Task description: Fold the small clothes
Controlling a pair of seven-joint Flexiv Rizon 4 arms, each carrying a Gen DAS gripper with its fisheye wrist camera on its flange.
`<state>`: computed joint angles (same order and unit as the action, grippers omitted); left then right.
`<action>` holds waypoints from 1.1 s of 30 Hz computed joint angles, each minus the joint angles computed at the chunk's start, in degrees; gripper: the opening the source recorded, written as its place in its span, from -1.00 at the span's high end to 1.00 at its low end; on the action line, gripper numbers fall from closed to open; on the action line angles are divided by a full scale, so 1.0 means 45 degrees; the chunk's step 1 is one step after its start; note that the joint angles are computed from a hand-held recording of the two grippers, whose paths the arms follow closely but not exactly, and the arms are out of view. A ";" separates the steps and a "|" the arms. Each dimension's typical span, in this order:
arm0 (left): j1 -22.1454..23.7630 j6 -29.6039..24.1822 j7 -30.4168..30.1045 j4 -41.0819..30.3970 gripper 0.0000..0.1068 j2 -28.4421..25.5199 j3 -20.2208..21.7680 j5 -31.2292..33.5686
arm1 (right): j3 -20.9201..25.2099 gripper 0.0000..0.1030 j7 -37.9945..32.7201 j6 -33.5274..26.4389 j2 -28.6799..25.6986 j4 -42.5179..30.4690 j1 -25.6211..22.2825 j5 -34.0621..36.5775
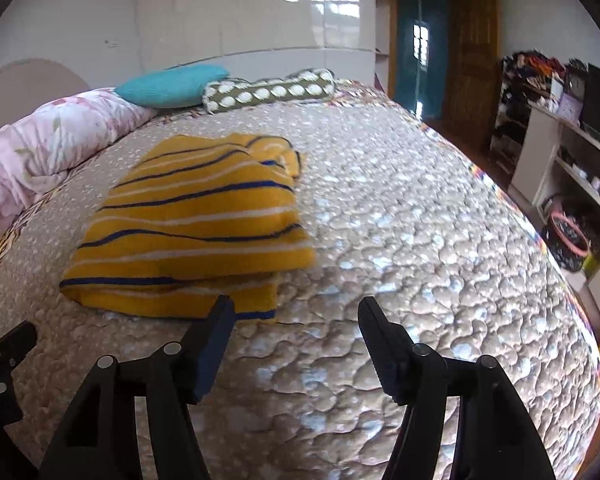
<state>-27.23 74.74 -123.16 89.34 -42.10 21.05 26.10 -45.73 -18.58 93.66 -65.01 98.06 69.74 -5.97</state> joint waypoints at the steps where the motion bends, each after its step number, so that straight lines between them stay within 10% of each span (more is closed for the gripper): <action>1: 0.0059 -0.0001 0.0061 0.0026 -0.93 0.0010 -0.0067 -0.0026 | 0.0075 -0.33 0.0009 -0.0163 0.0038 -0.0036 -0.0063 -0.0021; 33: 0.0386 -0.0126 0.0558 0.0175 -0.93 -0.0068 -0.0387 -0.0433 | 0.0677 -0.35 0.1200 -0.1422 0.0574 -0.0137 -0.0681 -0.2252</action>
<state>-25.50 74.17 -120.65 90.13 -42.41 19.30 24.15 -42.69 -13.18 87.26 -62.43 97.44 66.68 -16.11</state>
